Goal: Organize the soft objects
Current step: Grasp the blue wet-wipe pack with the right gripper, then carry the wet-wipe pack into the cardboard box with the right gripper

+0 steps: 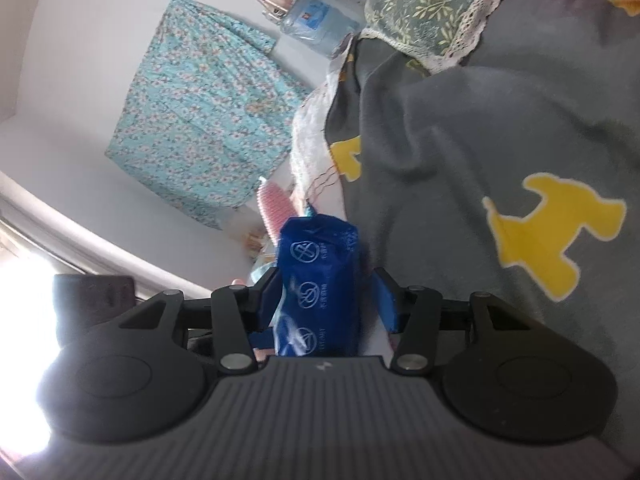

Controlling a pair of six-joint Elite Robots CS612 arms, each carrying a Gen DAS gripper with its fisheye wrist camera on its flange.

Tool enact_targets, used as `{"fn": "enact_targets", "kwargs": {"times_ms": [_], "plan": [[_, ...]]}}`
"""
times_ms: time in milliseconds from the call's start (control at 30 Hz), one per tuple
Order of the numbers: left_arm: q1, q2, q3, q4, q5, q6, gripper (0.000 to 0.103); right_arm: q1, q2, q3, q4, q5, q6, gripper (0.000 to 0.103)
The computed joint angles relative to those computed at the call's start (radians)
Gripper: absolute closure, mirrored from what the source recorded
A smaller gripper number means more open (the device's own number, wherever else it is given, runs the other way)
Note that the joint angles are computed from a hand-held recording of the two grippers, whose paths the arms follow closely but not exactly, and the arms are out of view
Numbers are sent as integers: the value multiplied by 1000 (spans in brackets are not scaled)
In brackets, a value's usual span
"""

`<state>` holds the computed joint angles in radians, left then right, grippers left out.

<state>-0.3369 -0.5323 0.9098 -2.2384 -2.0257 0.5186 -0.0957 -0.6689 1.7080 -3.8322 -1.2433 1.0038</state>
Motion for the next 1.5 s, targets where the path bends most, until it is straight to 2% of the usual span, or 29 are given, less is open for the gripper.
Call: {"fn": "enact_targets", "kwargs": {"times_ms": [200,400,600,800,1033,1233,1367,1500], "plan": [[-6,3,8,-40,2,-11,19,3,6,-9,11,13,0,54],[-2,-12,39,-90,-5,-23,25,5,13,-18,-23,35,14,60],[10,-53,102,-161,-9,-36,26,19,-11,-8,-24,28,-6,62],[33,-119,193,-260,-23,-48,26,48,-55,7,-38,27,-53,62],[80,-195,298,-402,-43,-66,26,95,-99,-9,-37,48,-118,62],[135,-241,353,-499,-17,-93,26,143,-103,-91,18,118,-159,61],[179,-251,355,-533,43,-137,26,183,-65,-214,106,197,-186,60],[226,-232,315,-515,103,-210,26,226,-4,-378,250,270,-222,59]]}}
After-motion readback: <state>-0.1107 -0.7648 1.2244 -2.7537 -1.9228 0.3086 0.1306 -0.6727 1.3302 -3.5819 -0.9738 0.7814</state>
